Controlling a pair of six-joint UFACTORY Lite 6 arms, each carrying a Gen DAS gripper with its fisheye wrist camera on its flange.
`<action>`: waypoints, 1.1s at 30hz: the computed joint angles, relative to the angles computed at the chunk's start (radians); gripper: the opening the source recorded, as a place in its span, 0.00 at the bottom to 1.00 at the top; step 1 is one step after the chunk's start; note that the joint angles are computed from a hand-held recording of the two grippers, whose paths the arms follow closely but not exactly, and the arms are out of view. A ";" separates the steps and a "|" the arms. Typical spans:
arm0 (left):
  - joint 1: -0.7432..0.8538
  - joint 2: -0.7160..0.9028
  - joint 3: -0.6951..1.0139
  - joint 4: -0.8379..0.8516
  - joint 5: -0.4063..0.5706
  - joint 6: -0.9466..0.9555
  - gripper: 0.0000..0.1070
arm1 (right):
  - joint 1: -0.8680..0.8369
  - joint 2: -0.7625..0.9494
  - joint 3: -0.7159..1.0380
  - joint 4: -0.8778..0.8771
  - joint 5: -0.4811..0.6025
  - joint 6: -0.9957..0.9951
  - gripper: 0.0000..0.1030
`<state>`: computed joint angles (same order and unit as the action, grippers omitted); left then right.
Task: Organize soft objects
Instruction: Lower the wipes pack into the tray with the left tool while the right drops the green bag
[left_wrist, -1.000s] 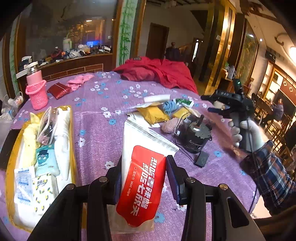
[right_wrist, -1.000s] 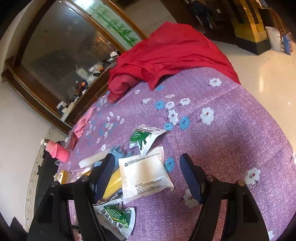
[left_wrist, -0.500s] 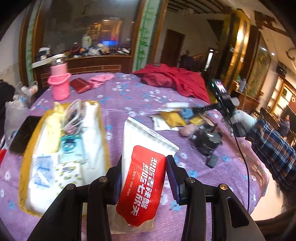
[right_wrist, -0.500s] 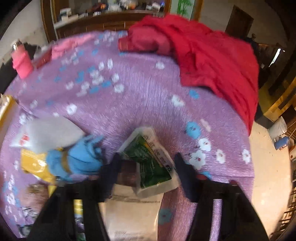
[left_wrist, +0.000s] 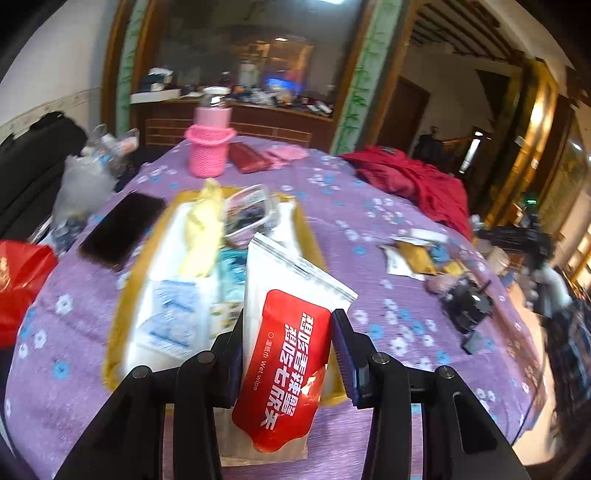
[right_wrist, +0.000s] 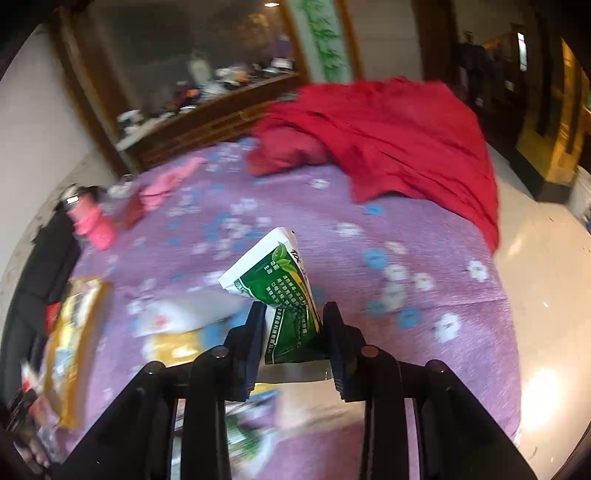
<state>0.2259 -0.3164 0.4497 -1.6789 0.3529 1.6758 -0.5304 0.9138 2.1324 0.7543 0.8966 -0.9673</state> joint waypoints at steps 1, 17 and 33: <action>0.012 0.013 0.001 -0.008 -0.005 0.005 0.41 | 0.006 -0.063 -0.087 0.029 -0.007 -0.038 0.30; 0.154 0.468 0.326 -0.091 -0.029 0.034 0.46 | 0.514 -0.584 -0.870 0.261 -0.036 -0.198 0.30; 0.495 0.226 0.061 -0.006 0.352 0.052 0.65 | 0.888 0.027 -0.113 0.202 0.034 0.345 0.31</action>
